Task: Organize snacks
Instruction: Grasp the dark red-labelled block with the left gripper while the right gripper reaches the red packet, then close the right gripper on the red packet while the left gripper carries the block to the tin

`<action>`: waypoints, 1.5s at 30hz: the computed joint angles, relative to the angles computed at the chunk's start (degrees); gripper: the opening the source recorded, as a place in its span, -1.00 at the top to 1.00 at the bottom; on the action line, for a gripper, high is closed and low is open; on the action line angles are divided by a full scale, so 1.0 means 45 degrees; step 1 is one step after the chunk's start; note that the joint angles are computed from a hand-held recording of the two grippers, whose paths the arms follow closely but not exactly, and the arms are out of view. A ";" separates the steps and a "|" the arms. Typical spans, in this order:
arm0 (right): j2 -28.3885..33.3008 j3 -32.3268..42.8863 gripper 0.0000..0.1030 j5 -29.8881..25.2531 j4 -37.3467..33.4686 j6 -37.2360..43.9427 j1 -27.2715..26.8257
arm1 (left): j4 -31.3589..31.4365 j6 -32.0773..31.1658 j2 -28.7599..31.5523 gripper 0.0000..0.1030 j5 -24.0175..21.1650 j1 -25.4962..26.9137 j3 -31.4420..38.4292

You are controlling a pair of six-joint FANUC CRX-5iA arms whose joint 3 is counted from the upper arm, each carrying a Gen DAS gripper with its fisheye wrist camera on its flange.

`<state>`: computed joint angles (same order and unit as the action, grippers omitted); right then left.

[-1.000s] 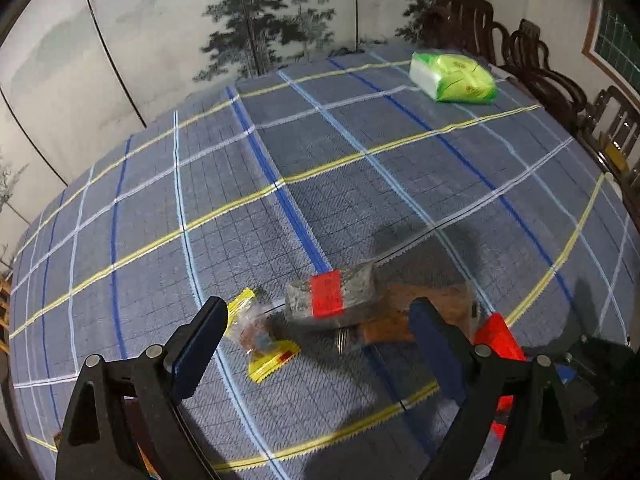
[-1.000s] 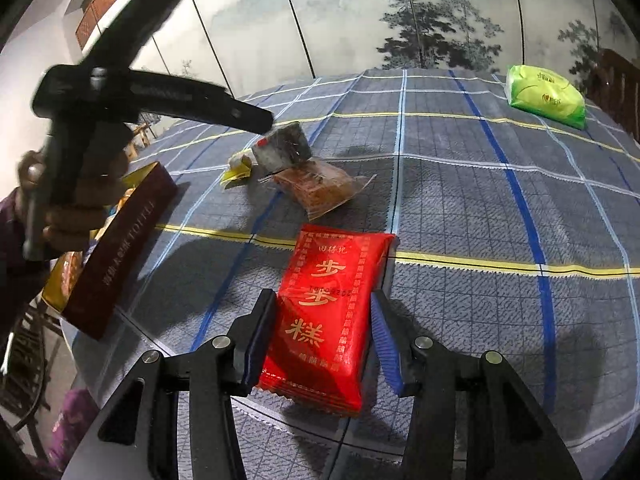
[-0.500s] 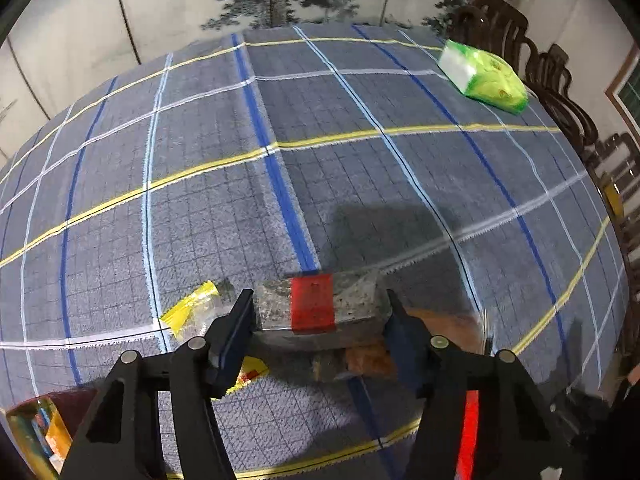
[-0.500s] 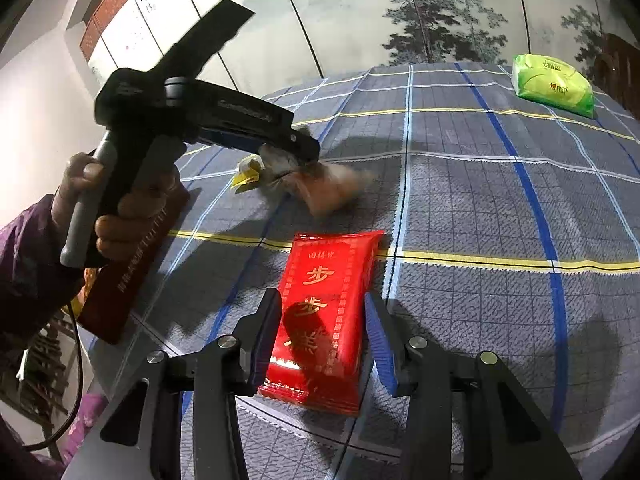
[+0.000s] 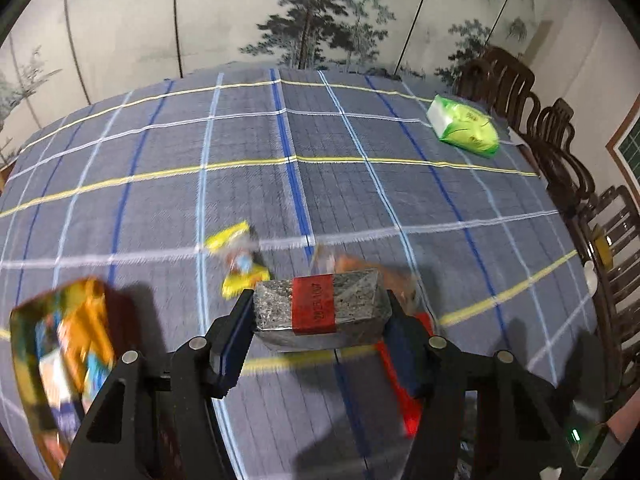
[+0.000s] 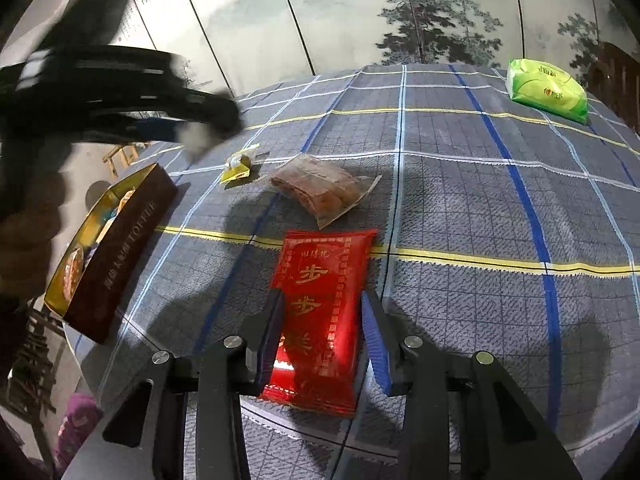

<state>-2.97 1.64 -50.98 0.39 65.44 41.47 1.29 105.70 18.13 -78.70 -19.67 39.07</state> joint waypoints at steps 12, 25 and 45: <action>0.0817 0.0034 -0.16 -0.1681 0.4121 -0.2196 0.2023 | -0.0455 0.0639 -0.3096 -0.10 0.0410 -0.0105 -0.3036; -0.0290 0.0057 0.13 -0.1766 0.2011 -0.1920 0.1350 | -0.0982 0.0997 -0.5793 -0.10 0.0708 0.0732 -0.5249; -0.1096 0.0366 0.13 -0.1379 0.1599 -0.2215 0.1970 | -0.1382 0.0910 -0.7345 -0.10 0.0479 0.2119 -0.7190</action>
<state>-7.90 3.29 -57.19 7.58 55.48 50.33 -4.93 109.79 -14.92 -76.55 -10.14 6.71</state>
